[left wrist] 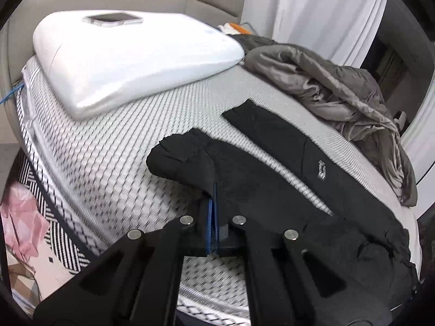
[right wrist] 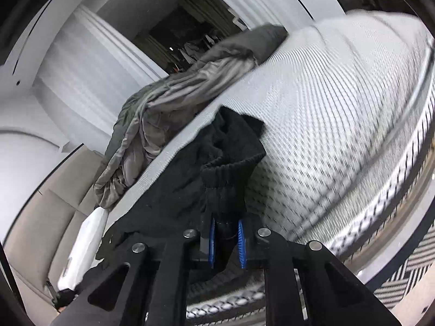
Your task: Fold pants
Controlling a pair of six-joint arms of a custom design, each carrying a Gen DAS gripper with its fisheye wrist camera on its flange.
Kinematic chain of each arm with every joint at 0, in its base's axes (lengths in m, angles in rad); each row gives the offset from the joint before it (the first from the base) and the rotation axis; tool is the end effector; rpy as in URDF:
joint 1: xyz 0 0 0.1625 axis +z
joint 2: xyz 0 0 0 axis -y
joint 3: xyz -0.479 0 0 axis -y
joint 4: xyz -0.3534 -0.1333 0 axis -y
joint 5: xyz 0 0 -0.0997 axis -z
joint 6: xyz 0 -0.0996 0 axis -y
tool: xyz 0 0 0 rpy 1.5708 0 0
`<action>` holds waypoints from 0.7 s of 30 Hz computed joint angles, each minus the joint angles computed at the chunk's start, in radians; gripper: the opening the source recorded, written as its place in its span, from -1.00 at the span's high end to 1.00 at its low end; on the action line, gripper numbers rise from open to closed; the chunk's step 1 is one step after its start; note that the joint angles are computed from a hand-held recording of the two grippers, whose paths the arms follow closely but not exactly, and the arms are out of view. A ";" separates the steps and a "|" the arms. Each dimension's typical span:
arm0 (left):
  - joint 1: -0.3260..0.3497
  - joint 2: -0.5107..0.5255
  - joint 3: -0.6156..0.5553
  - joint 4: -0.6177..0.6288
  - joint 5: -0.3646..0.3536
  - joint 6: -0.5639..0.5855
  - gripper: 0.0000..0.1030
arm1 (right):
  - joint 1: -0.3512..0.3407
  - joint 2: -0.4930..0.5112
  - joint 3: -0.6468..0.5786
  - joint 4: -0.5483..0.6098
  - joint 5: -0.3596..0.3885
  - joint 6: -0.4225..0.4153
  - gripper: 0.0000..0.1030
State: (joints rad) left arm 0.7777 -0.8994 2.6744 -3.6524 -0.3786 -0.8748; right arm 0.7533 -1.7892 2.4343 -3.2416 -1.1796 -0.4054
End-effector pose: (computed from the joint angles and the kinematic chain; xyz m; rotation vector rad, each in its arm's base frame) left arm -0.0784 -0.3942 0.1865 -0.3193 2.1824 -1.3299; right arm -0.1082 -0.3363 0.4551 -0.2359 -2.4769 1.4214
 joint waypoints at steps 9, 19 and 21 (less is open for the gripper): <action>0.024 -0.050 -0.276 0.018 0.020 0.360 1.00 | 0.366 0.194 -0.173 -0.209 -0.320 0.025 0.77; 0.236 0.129 -0.889 0.243 -0.110 0.662 1.00 | 0.534 0.573 -0.651 -0.104 -0.590 0.056 0.78; 0.285 0.175 -1.003 0.355 -0.142 0.621 1.00 | 0.544 0.656 -0.764 -0.042 -0.656 0.050 0.64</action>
